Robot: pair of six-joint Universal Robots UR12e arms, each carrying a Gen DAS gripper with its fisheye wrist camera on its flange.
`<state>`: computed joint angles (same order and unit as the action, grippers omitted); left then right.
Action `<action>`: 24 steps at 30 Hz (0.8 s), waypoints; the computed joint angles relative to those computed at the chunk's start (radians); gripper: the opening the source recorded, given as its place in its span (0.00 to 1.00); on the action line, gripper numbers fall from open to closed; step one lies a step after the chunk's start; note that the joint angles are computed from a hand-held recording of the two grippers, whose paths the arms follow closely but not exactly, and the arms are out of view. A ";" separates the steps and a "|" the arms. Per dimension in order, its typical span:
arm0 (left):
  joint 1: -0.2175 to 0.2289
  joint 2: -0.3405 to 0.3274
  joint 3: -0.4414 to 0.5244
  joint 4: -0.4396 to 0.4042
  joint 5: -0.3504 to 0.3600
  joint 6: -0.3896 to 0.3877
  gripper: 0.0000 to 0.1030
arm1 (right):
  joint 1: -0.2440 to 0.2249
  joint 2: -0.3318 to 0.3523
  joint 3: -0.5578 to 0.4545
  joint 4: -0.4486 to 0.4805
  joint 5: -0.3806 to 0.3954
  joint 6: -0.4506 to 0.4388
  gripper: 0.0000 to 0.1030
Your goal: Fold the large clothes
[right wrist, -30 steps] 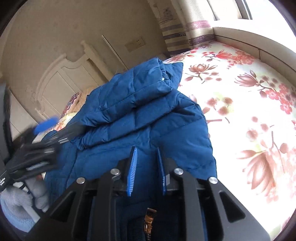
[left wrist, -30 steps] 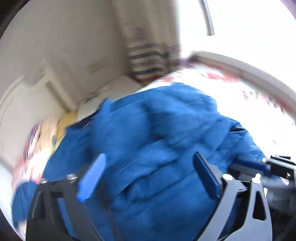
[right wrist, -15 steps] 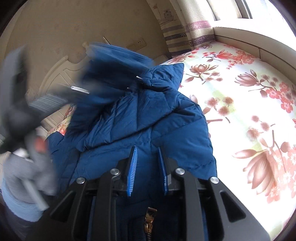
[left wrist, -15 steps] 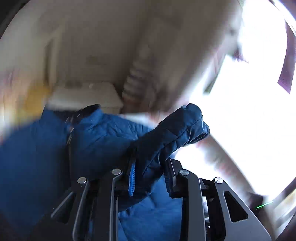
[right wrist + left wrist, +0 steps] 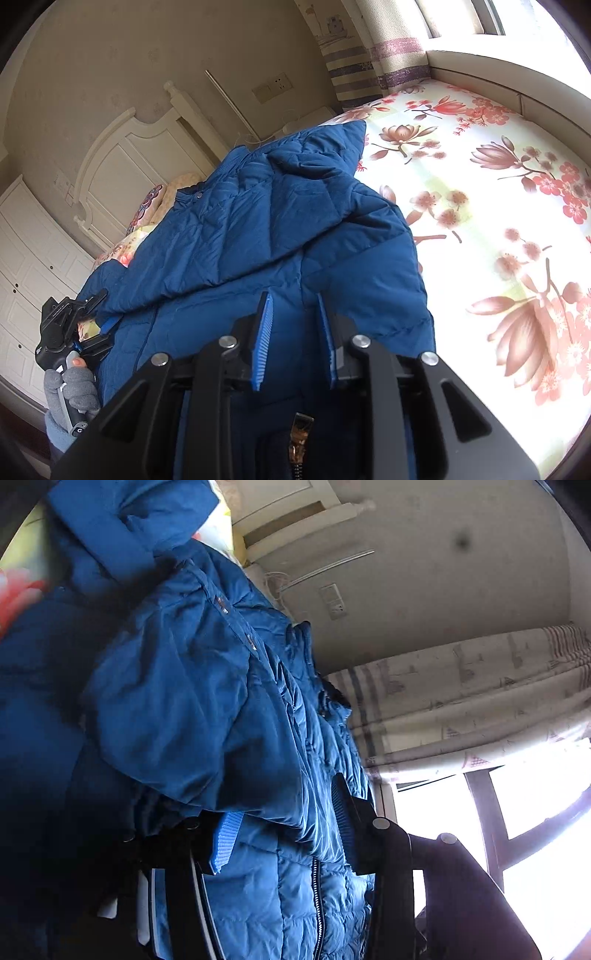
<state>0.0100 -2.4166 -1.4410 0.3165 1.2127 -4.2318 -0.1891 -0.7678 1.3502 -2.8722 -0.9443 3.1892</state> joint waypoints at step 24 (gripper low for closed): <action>-0.033 0.023 0.005 -0.116 0.070 0.198 0.35 | 0.177 0.114 -0.179 -0.170 -0.701 -0.802 0.26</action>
